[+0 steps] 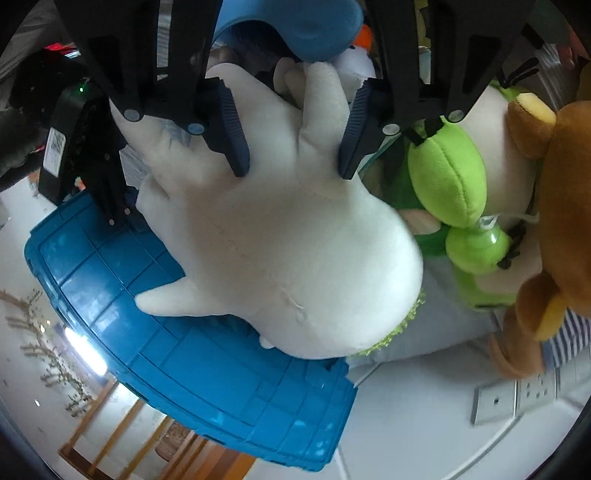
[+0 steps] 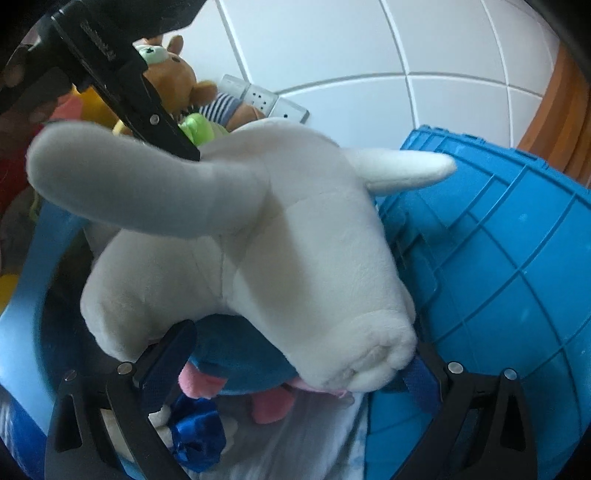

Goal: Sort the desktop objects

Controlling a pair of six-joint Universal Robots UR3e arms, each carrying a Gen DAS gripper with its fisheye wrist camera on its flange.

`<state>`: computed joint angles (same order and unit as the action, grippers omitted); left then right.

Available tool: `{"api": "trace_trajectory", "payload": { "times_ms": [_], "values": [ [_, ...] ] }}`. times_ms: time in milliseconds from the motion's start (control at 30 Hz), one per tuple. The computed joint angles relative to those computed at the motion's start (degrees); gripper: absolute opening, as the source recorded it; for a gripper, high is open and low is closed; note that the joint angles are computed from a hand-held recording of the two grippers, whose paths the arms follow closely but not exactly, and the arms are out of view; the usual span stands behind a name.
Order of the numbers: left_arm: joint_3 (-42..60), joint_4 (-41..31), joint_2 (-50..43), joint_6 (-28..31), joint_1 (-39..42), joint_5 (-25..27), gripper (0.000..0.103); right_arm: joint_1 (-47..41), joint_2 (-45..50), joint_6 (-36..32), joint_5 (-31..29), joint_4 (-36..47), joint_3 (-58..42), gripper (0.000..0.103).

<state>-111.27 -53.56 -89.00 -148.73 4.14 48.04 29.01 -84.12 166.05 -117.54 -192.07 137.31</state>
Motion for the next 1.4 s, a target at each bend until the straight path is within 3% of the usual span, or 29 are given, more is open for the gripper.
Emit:
{"api": "trace_trajectory", "payload": {
  "times_ms": [133,267,400,467,500,567,600,733,833,967,1067,1167,1300,1400],
  "values": [
    [-4.29,-1.27,5.13,1.08,0.19,-0.17,0.041,-1.59,-3.12,2.02,0.56,2.19,1.57,0.092],
    [-6.91,-6.01,10.99,2.48,1.87,0.92,0.041,-1.18,-8.36,3.63,-1.22,6.52,4.28,0.093],
    [-4.97,-7.75,15.25,2.91,3.93,1.71,0.041,3.90,-17.16,10.78,-4.11,17.45,5.56,0.095],
    [-1.29,-3.78,12.77,0.36,3.06,2.49,0.045,8.31,-20.77,17.54,-6.90,20.30,6.35,0.095],
    [1.32,-2.62,10.72,-0.49,2.39,2.92,0.060,11.36,-21.95,22.24,-8.98,21.15,6.60,0.095],
    [5.92,1.16,6.11,-2.83,0.55,4.55,0.080,13.41,-24.41,29.35,-8.62,19.25,7.39,0.102],
    [9.16,1.60,2.86,-3.68,-0.34,5.15,0.083,12.02,-25.53,30.56,-5.80,17.07,8.01,0.102],
    [24.28,-3.33,-9.29,-3.39,-3.75,7.15,0.083,10.95,-24.93,40.76,-2.50,14.58,6.93,0.102],
    [36.48,-12.45,-17.75,1.47,-5.70,6.16,0.083,9.35,-22.98,50.57,-3.41,10.31,7.69,0.102],
    [50.57,-22.32,-27.98,3.77,-7.11,4.37,0.083,5.78,-19.29,61.57,0.57,9.05,7.51,0.102],
    [59.45,-27.37,-34.23,3.88,-8.31,4.18,0.083,5.51,-14.23,62.00,2.26,6.48,6.39,0.103],
    [64.16,-28.75,-38.13,4.39,-9.55,5.07,0.083,7.77,-10.22,61.27,-0.77,8.01,3.24,0.103],
    [64.55,-28.47,-39.44,4.91,-9.93,4.81,0.085,9.62,-6.44,57.91,-3.59,9.21,-0.29,0.102],
    [64.53,-28.58,-40.05,4.44,-9.69,3.85,0.090,8.52,-5.23,55.39,-1.48,9.30,-2.52,0.102]
  ]
}}
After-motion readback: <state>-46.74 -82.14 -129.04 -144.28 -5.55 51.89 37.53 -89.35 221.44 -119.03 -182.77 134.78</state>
